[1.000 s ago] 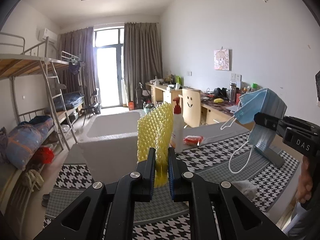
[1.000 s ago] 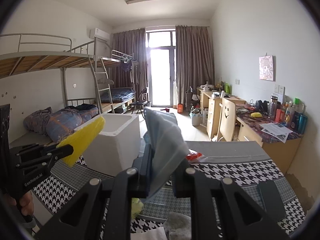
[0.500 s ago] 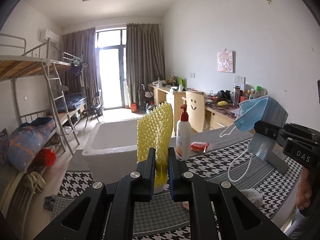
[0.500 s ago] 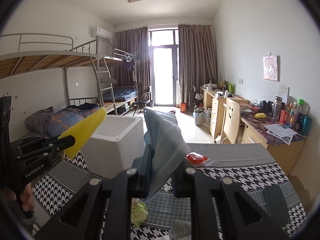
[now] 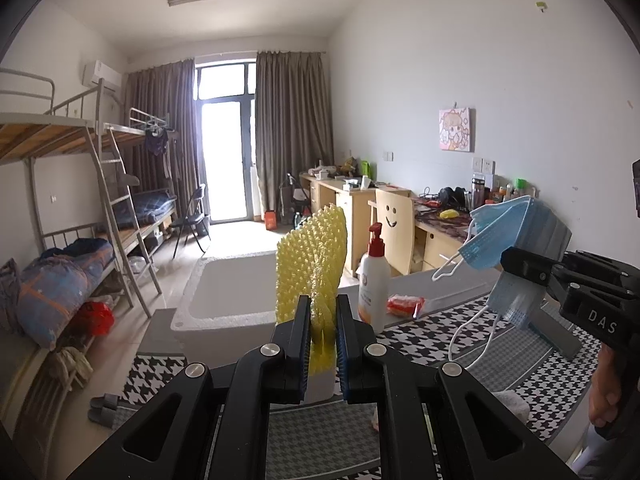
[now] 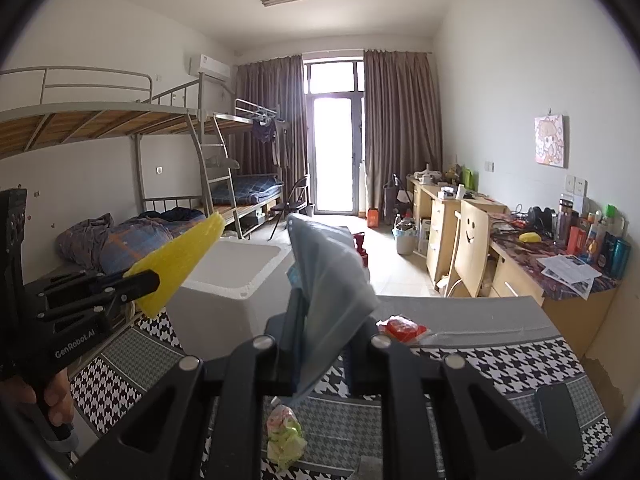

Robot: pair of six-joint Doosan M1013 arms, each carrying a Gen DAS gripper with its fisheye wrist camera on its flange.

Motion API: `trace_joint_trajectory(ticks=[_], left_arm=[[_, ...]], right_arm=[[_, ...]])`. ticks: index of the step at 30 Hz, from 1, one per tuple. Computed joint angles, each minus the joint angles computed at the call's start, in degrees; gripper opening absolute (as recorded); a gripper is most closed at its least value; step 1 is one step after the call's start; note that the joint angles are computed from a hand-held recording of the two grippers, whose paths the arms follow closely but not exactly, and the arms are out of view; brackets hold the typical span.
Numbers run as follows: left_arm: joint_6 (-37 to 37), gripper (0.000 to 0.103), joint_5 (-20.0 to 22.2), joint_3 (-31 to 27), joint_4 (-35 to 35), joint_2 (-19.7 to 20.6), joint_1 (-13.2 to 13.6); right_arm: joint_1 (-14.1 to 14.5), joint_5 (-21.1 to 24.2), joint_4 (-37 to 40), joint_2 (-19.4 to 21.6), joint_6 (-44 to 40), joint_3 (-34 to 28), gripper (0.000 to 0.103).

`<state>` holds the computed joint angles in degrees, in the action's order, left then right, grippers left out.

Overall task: Organize soft objects
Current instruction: 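Lift the sponge with the left tool while the right tool lifts the mask toward the foam box, then carry the sponge over the white foam box with the left tool while the right tool carries the mask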

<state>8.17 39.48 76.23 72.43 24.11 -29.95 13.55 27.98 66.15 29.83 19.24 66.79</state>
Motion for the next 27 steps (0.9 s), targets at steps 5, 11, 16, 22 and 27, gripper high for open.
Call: trace_joint_trajectory(ticks=[5, 11, 16, 22, 27], left_arm=[[0.8, 0.012, -0.1, -0.5, -0.4, 0.1, 0.3], [1.0, 0.012, 0.8, -1.2, -0.1, 0.4, 0.4], [1.0, 0.012, 1.5, -1.9, 0.2, 0.7, 0.6], [1.0, 0.012, 2.8, -3.0, 0.9, 1.1, 0.8], [1.4, 0.012, 3.2, -3.7, 0.7, 1.5, 1.1]], right_arm=[[0.1, 0.4, -1.1, 0.3, 1.0, -0.9, 0.02], [0.4, 0.7, -1.7, 0.8, 1.1, -2.1, 0.02], [0.6, 1.6, -2.6, 1.5, 1.8, -3.6, 0.02], [0.8, 2.1, -1.7, 2.3, 1.2, -5.0, 0.02], [0.9, 2.9, -3.0, 3.2, 2.8, -6.9, 0.02]])
